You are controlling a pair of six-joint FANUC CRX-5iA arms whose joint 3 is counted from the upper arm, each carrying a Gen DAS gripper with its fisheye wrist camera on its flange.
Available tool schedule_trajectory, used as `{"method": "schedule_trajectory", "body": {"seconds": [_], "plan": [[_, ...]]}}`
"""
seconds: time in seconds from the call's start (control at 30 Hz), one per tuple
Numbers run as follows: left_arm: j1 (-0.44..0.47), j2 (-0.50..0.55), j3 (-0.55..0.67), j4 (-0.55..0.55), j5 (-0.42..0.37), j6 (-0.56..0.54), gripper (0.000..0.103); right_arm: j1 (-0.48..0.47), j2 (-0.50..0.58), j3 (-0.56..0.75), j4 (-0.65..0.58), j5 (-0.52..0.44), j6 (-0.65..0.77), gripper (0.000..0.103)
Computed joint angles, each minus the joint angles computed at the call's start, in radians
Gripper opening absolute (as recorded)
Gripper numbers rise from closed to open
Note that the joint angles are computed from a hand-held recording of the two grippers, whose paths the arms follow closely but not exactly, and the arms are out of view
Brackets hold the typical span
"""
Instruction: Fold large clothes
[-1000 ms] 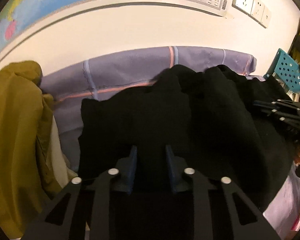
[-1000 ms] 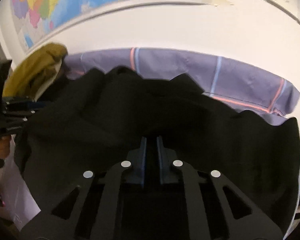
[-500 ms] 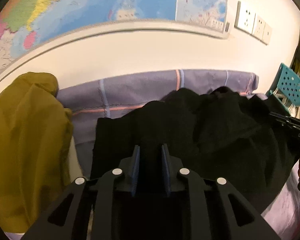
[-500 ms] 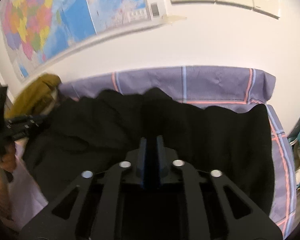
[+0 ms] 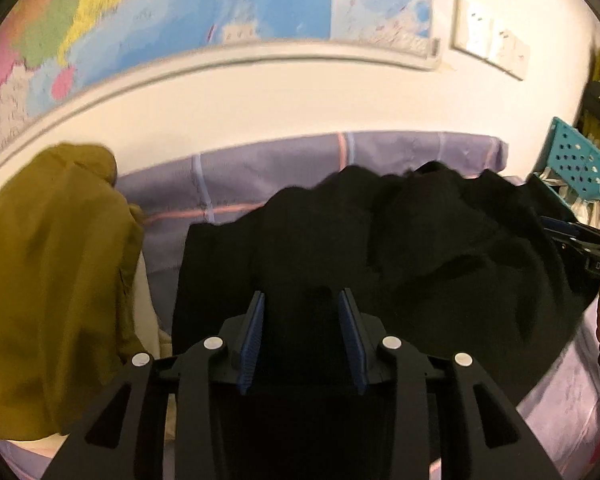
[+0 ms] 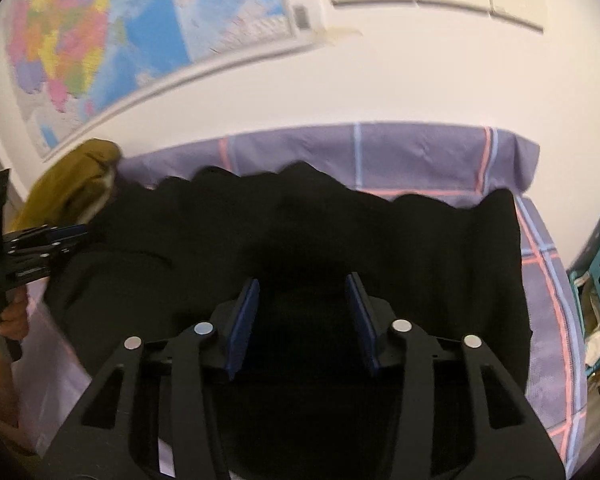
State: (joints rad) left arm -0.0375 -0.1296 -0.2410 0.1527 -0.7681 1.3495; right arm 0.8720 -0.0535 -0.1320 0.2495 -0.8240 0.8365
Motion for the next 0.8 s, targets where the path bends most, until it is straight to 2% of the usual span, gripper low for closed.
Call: {"method": "schedule_trajectory", "body": {"seconds": [0.17, 0.3, 0.37, 0.5, 0.57, 0.63, 0.8], "plan": [[0.021, 0.041, 0.013, 0.007, -0.021, 0.034, 0.038, -0.022, 0.012, -0.003, -0.015, 0.009, -0.009, 0.043], [0.034, -0.022, -0.028, 0.035, 0.003, 0.016, 0.039, 0.001, -0.066, -0.053, 0.018, 0.042, -0.044, 0.044], [0.051, -0.083, -0.083, 0.092, 0.028, -0.042, 0.041, 0.025, -0.117, -0.084, 0.059, 0.031, -0.063, 0.049], [0.076, -0.176, -0.177, 0.180, 0.041, -0.149, 0.048, 0.063, -0.217, -0.150, 0.101, -0.004, -0.106, 0.049], [0.072, -0.181, -0.185, 0.153, 0.029, -0.132, 0.048, 0.076, -0.232, -0.167, 0.117, -0.061, -0.110, 0.049], [0.080, -0.154, -0.181, 0.159, -0.001, -0.117, 0.051, 0.047, -0.216, -0.155, 0.072, -0.104, -0.096, 0.048], [0.054, -0.113, -0.136, 0.068, -0.016, 0.014, 0.052, 0.013, -0.221, -0.185, 0.060, -0.055, -0.169, 0.049]]}}
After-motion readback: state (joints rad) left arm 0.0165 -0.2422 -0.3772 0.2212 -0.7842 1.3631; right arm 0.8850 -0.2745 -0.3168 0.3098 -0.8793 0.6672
